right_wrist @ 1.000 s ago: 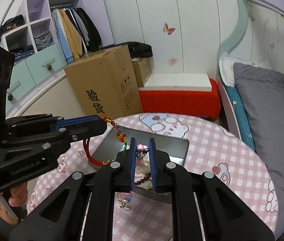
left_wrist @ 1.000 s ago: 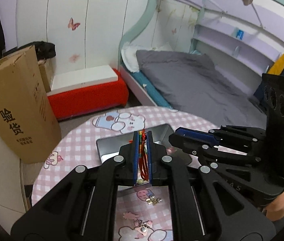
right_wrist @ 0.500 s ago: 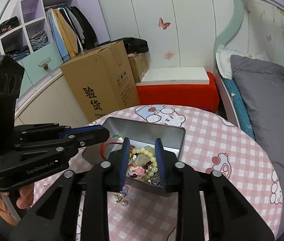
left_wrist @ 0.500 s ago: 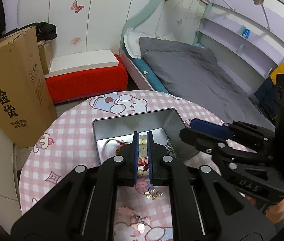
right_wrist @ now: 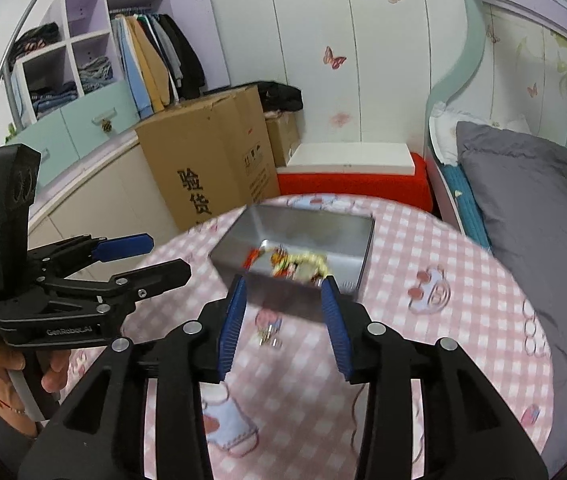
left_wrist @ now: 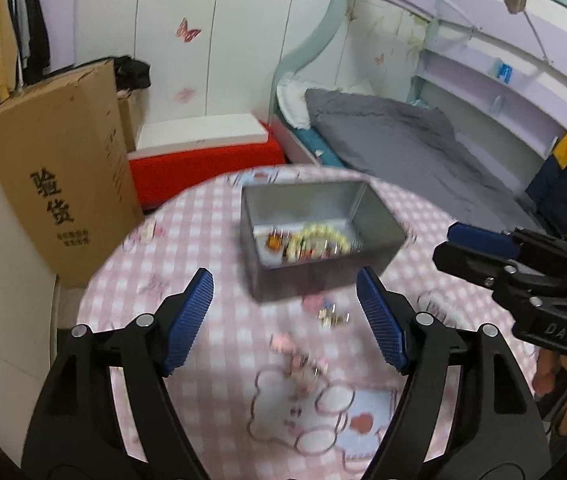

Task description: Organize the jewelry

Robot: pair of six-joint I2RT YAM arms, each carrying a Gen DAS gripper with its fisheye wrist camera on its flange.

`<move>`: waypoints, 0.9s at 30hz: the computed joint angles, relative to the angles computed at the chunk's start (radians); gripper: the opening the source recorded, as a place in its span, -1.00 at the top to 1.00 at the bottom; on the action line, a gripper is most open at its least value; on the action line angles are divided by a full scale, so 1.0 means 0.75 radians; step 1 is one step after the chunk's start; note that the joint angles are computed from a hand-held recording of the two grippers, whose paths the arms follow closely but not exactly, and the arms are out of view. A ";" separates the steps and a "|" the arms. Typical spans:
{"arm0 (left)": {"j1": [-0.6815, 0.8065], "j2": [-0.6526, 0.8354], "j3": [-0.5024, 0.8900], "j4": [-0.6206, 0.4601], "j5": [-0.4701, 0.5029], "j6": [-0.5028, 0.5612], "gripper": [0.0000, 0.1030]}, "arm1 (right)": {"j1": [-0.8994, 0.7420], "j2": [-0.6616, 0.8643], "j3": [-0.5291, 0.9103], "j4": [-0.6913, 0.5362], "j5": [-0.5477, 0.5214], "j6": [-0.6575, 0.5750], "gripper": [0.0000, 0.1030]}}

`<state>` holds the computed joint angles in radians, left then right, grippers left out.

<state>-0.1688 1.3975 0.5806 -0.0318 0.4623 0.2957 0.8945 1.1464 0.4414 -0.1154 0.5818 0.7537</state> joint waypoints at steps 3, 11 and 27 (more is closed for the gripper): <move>-0.018 0.018 -0.057 0.031 -0.021 0.020 -0.43 | 0.050 0.054 -0.017 0.020 0.000 0.066 0.26; -0.109 0.151 -0.164 0.184 -0.126 0.031 -0.42 | 0.126 0.179 -0.061 0.080 -0.008 0.201 0.26; -0.073 0.264 -0.173 0.248 -0.088 0.091 0.58 | 0.009 0.403 -0.035 0.269 -0.135 0.117 0.22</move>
<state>-0.2232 1.5954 0.4505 0.1541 0.3965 0.3637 0.9016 1.4486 0.4152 0.0862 0.4803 0.8418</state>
